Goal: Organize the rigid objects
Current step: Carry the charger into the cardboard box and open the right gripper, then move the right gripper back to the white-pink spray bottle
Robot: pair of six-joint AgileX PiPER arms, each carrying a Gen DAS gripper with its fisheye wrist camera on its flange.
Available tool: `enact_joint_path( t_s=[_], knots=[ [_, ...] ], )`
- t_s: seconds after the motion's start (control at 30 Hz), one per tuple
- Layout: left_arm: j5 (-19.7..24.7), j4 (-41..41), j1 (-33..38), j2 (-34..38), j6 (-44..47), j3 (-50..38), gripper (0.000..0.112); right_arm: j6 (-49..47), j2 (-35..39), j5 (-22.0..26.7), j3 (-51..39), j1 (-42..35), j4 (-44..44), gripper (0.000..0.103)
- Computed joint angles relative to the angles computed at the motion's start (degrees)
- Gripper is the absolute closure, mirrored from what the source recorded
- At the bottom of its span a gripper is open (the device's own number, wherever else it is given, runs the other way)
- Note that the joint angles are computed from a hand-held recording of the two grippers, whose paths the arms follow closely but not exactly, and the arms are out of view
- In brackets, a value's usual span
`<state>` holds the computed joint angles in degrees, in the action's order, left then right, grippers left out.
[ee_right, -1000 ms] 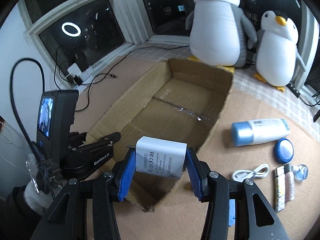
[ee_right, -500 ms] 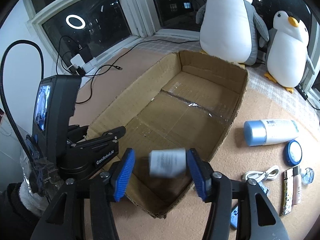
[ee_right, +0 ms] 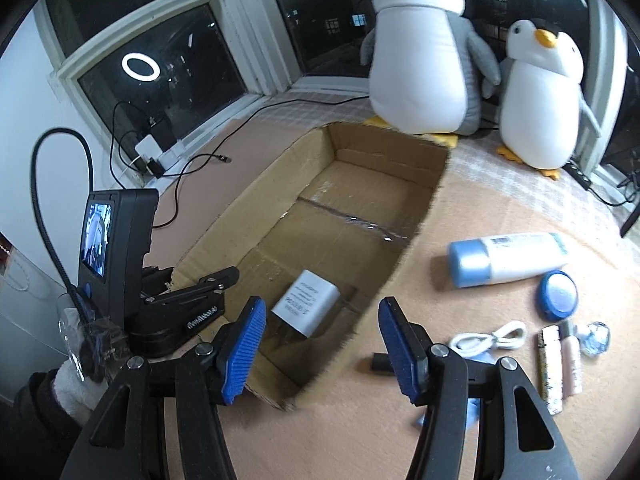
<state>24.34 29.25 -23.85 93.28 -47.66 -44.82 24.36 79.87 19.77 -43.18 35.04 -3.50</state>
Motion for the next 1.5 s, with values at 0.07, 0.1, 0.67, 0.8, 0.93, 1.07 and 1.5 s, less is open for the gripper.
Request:
enact_joint_path(
  t_s=[0.07,0.1,0.67,0.8,0.93,1.07,1.5],
  knots=[
    [0.1,0.1,0.0,0.0,-0.1,0.0,0.088,-0.8,-2.5,0.7,1.6,-1.7,0.3,0.048],
    [0.0,0.1,0.0,0.0,-0.1,0.0,0.088,-1.3,-3.9,1.1,2.6,-2.8,0.4,0.048],
    [0.3,0.1,-0.1,-0.1,-0.1,0.0,0.088,-34.9,-11.9,6.4,11.8,-35.3,15.9,0.048],
    [0.5,0.1,0.1,-0.4,0.1,0.1,0.088,-40.3,-9.2,5.7,11.7,-40.0,18.7,0.049],
    [0.8,0.6,-0.1,-0.4,-0.5,0.1,0.088,-44.1,-6.9,5.3,11.5,-42.4,20.7,0.054],
    [1.0,0.9,-0.2,-0.3,-0.8,0.0,0.088,-46.1,-4.1,5.1,10.7,-42.8,21.9,0.065],
    [1.2,0.5,-0.3,-0.3,-0.5,-0.2,0.088,-42.2,3.6,3.1,6.9,-40.2,18.4,0.079]
  ],
)
